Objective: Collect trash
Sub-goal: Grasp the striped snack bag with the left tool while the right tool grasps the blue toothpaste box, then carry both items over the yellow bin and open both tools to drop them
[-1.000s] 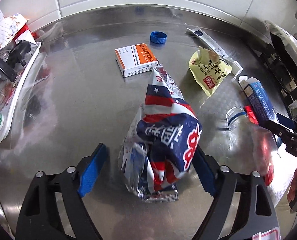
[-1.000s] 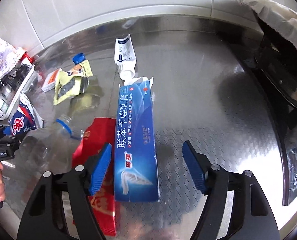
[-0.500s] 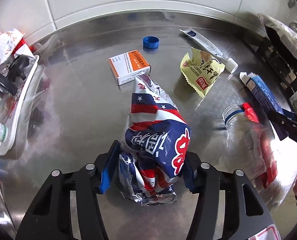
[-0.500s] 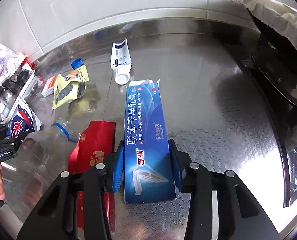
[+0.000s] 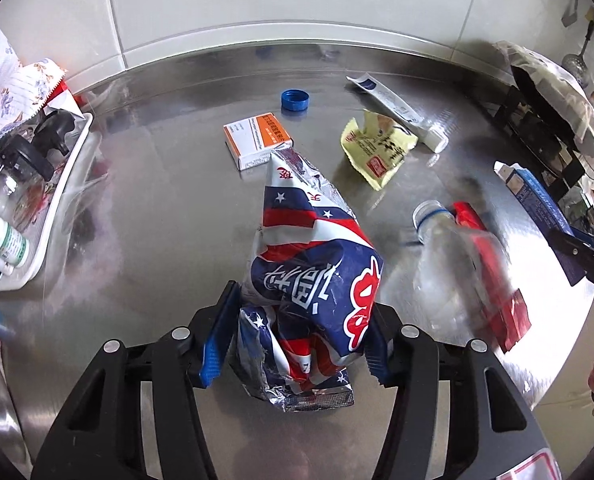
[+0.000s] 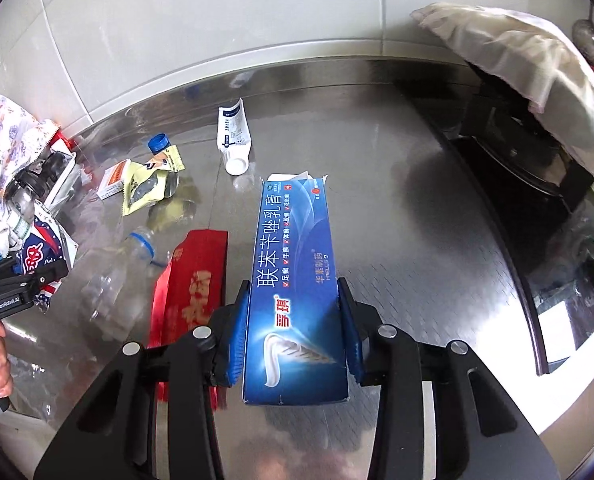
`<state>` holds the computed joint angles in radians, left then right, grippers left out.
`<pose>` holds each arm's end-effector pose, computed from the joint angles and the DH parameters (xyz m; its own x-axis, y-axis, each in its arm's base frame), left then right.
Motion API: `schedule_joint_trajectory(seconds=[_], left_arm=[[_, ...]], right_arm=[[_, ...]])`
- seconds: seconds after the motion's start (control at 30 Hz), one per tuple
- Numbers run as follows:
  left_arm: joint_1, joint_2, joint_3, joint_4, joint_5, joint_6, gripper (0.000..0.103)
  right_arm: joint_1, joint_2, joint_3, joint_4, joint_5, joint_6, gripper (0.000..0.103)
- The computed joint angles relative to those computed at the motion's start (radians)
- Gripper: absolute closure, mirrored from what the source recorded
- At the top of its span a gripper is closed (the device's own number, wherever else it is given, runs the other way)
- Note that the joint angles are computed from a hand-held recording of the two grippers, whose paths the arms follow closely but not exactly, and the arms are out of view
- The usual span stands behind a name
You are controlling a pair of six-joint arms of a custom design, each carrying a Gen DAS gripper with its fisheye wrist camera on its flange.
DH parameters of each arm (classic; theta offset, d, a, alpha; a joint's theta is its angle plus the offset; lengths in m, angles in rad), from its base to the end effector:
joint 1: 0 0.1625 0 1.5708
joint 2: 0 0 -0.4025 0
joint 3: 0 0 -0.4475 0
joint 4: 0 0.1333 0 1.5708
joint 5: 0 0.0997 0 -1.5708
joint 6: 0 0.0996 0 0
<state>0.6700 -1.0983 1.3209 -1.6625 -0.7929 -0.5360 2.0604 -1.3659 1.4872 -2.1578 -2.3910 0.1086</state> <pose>-0.4297 -0.5997 0.3387 -0.7155 0.2146 -0.6649 0.4789 0.8435 -0.2431 0.3570 -0.5414 0.4865 -0.7975 0.0547 0.6009 -0.3357 0.7872 -0.5172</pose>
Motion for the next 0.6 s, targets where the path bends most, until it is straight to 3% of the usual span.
schedule_joint_trajectory(seconds=[0.3,0.6], left_arm=[[-0.063,-0.068,0.085,0.046,0.017,-0.128,0.048],[-0.199,-0.155,0.187,0.201,0.039,-0.376,0.048]], right_arm=[[0.025,-0.108,0.096,0.022,0.012,0.006,0.061],[0.056,-0.263,0.199,0.073,0.075,-0.048,0.061]])
